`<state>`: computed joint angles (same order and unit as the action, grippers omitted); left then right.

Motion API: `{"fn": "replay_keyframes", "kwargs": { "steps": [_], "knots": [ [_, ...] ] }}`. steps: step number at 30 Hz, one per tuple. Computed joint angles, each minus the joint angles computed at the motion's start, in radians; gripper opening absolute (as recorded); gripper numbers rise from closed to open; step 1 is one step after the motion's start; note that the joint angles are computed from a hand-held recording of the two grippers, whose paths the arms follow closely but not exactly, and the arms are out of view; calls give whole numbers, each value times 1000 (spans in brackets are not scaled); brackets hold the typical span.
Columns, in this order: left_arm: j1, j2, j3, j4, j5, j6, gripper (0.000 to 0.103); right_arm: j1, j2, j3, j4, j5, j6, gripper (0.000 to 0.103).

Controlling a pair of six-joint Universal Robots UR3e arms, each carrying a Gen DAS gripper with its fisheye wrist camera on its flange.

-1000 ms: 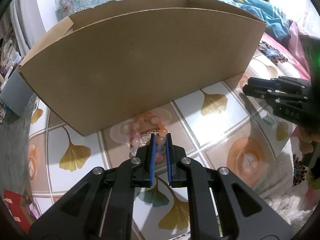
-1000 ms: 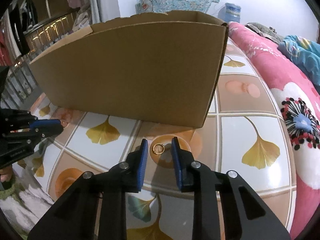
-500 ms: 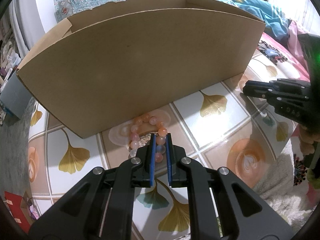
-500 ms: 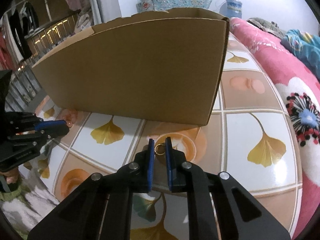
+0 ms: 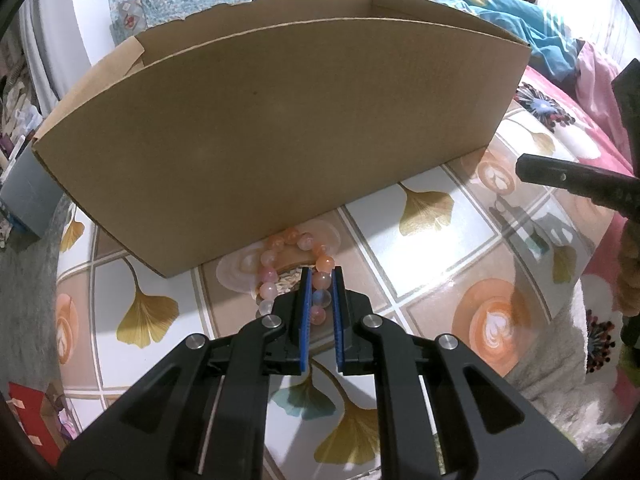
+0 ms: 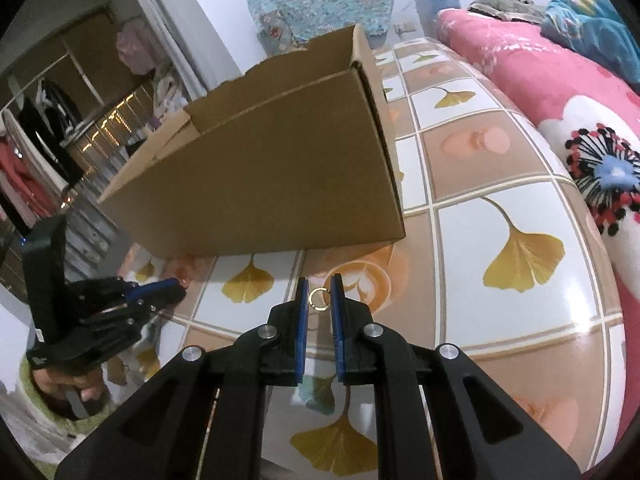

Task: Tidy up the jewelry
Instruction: 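Carry bracelet and ring over the box while the left tool opens to drop the bracelet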

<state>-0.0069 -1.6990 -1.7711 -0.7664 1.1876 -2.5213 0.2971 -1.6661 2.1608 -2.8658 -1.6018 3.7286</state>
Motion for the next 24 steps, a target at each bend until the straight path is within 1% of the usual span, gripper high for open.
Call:
{"fn": "replay_keyframes", "kwargs": {
  "steps": [8,13,24],
  "knots": [
    [-9,16,6,14,-2,2,9,9,4,-21,-1,9,4,11],
    [-11,34,0,29,2,-1,9,32,20,-54,8,-11,-2,11],
    [8,93,-22,28,-25,12,9,72,27,-107,20,-51,-13,11]
  ]
}}
